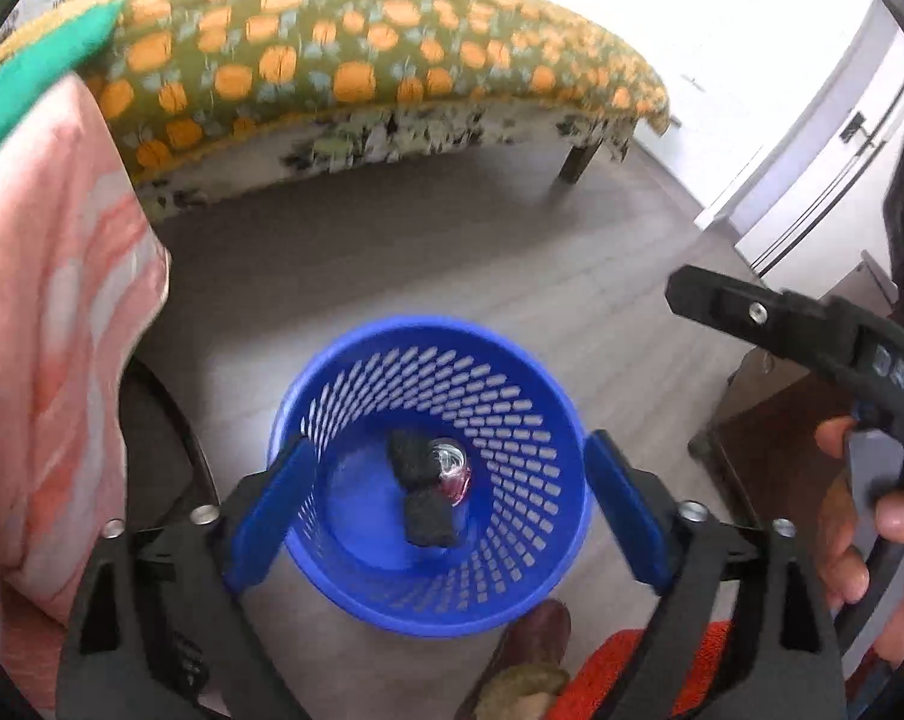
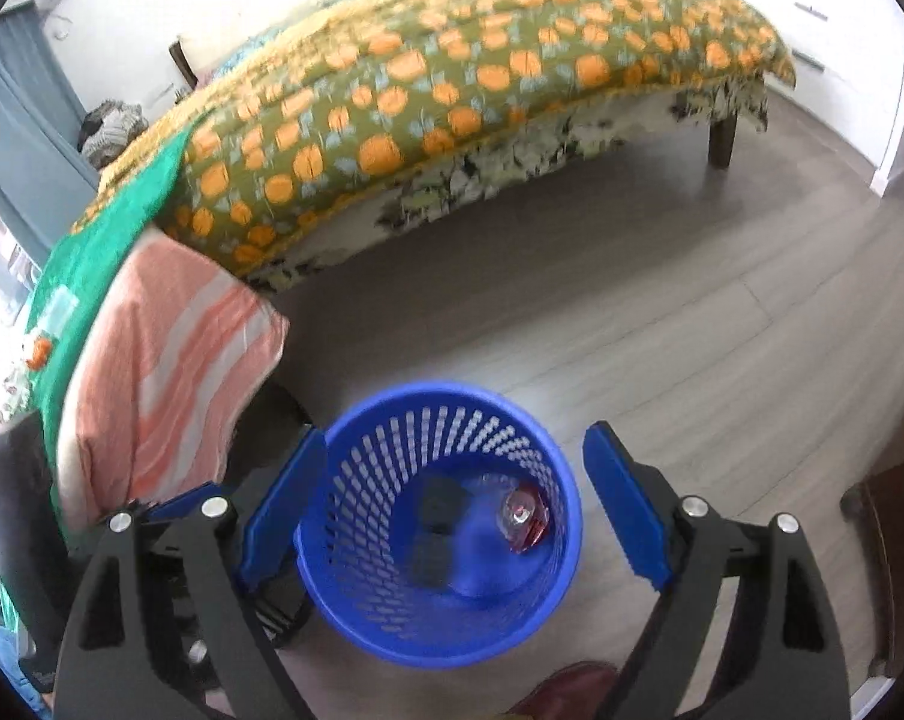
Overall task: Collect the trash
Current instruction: 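Return to the cloth and grasp the dark green packet with the left tool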
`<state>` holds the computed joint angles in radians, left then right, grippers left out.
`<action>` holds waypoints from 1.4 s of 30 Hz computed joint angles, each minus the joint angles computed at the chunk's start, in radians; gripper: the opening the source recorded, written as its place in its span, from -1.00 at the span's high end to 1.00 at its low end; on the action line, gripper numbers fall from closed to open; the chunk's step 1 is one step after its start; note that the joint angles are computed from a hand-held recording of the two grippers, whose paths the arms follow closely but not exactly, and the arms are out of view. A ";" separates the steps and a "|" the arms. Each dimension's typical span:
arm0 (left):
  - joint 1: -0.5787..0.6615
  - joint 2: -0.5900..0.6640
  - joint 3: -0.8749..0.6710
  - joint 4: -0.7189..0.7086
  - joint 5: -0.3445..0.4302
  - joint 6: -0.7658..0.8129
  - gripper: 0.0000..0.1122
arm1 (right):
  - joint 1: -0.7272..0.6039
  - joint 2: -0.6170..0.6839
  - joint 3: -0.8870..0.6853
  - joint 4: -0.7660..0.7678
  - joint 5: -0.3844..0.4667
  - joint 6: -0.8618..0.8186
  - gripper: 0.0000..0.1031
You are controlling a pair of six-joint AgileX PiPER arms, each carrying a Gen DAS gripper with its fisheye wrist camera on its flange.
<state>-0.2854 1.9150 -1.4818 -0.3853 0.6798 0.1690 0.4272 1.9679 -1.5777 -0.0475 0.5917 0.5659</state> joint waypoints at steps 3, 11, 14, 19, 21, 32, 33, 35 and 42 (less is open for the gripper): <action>-0.004 -0.088 0.053 -0.001 -0.037 0.014 -0.74 | 0.039 -0.050 0.006 -0.162 -0.013 0.122 -0.70; 0.055 -0.348 0.176 -0.066 0.021 0.091 -0.74 | 0.165 -0.117 -0.025 -0.601 0.017 0.442 -0.76; 0.122 -0.457 0.249 -0.095 0.045 0.153 -0.74 | 0.244 -0.119 -0.039 -0.753 0.048 0.513 -0.79; 0.345 -0.583 0.345 -0.176 0.156 0.323 -0.74 | 0.356 -0.052 -0.131 -0.748 0.069 0.417 -0.80; 0.468 -0.619 0.377 -0.196 0.210 0.397 -0.74 | 0.407 0.000 -0.203 -0.724 0.099 0.345 -0.80; 1.142 -0.528 0.297 -0.241 0.369 0.748 -0.74 | 0.647 0.241 -0.580 -0.553 0.183 0.065 -0.80; 1.185 -0.489 0.256 -0.240 0.366 0.751 -0.74 | 0.656 0.259 -0.611 -0.546 0.194 0.050 -0.80; 1.251 -0.368 0.125 -0.234 0.378 0.722 -0.74 | 0.678 0.306 -0.696 -0.524 0.224 0.009 -0.80; 1.244 -0.080 -0.221 -0.109 0.427 0.689 -0.74 | 0.703 0.440 -0.936 -0.479 0.346 -0.077 -0.80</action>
<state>0.9583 1.8352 -1.7030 -0.4941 1.1073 0.8576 1.1306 2.4081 -2.5132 -0.5261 0.9375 0.4890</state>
